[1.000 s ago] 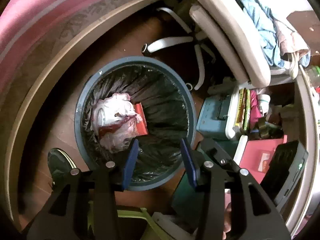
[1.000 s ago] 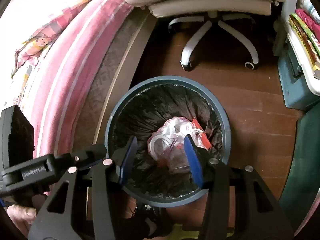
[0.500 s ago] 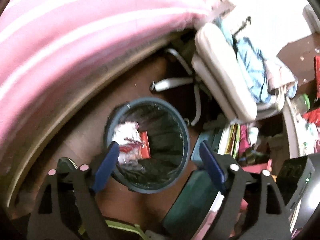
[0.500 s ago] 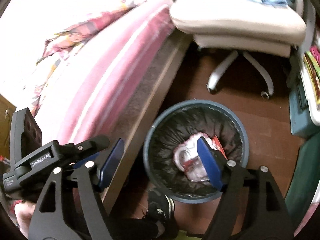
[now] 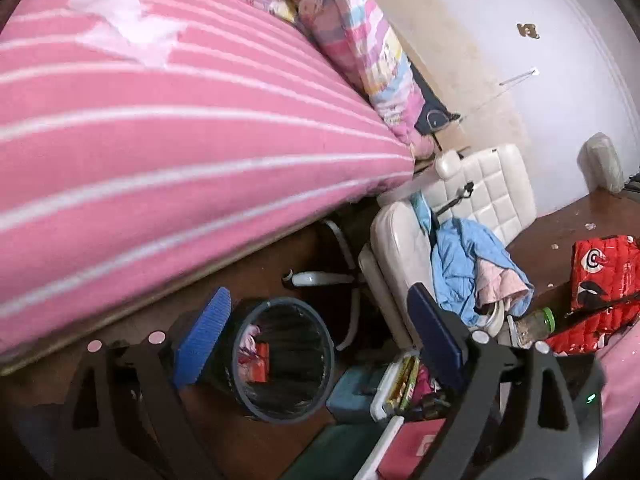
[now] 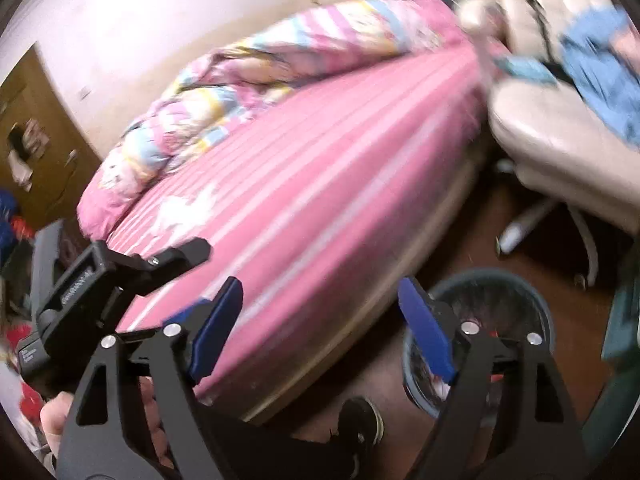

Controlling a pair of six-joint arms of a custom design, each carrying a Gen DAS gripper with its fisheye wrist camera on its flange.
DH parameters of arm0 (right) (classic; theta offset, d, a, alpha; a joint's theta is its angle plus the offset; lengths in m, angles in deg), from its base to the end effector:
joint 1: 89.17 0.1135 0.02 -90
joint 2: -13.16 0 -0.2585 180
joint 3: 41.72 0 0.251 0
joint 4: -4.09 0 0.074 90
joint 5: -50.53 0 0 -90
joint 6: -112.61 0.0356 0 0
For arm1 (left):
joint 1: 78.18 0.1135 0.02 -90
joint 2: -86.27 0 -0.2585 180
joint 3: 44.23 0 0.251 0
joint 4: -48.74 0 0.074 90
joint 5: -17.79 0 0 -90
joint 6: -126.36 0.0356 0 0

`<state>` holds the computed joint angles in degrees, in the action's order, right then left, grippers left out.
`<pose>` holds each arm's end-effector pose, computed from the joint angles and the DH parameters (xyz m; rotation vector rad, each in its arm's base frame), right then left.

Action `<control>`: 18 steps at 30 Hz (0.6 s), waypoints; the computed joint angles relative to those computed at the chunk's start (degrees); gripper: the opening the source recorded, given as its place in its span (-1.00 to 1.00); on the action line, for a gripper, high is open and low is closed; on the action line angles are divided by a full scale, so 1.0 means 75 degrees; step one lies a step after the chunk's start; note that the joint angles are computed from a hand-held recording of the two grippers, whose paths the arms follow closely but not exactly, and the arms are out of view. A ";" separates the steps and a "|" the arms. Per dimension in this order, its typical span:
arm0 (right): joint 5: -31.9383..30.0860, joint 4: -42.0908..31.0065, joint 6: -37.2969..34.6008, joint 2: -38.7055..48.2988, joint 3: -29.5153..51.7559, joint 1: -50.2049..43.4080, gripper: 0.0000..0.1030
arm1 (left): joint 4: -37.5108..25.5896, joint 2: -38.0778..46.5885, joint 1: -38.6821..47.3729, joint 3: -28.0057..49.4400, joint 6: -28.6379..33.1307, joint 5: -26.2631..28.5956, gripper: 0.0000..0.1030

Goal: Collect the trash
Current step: 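Move both open tools back to the white tissues on the bed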

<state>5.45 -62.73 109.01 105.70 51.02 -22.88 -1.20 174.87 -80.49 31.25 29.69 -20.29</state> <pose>0.1524 0.2846 0.2816 0.5904 2.2121 0.2360 0.3002 -0.0402 0.2294 0.1944 2.4861 -1.2487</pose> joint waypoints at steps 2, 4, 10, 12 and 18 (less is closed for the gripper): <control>-0.0042 0.0247 -0.0559 0.0347 0.0547 -0.0149 0.58 | -0.0269 0.0041 0.0324 0.0293 0.0261 0.0184 0.69; -0.0093 0.0355 -0.0998 0.0817 0.1223 -0.0261 0.59 | -0.0571 0.0182 0.0711 0.0671 0.0584 0.0315 0.70; -0.0743 0.0999 -0.2176 0.2245 0.3050 -0.0794 0.63 | -0.1275 0.1209 0.2166 0.2070 0.2035 0.0137 0.70; -0.1016 0.1094 -0.2498 0.2786 0.3739 -0.0964 0.63 | -0.1386 0.1680 0.2585 0.2501 0.2306 0.0113 0.70; -0.1707 0.1124 -0.3576 0.4882 0.6406 -0.1537 0.64 | -0.1446 0.3065 0.3075 0.3984 0.2407 -0.0136 0.70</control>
<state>-7.36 -54.30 82.19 142.32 99.06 -34.40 -12.04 197.86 -57.43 61.12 47.74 -21.31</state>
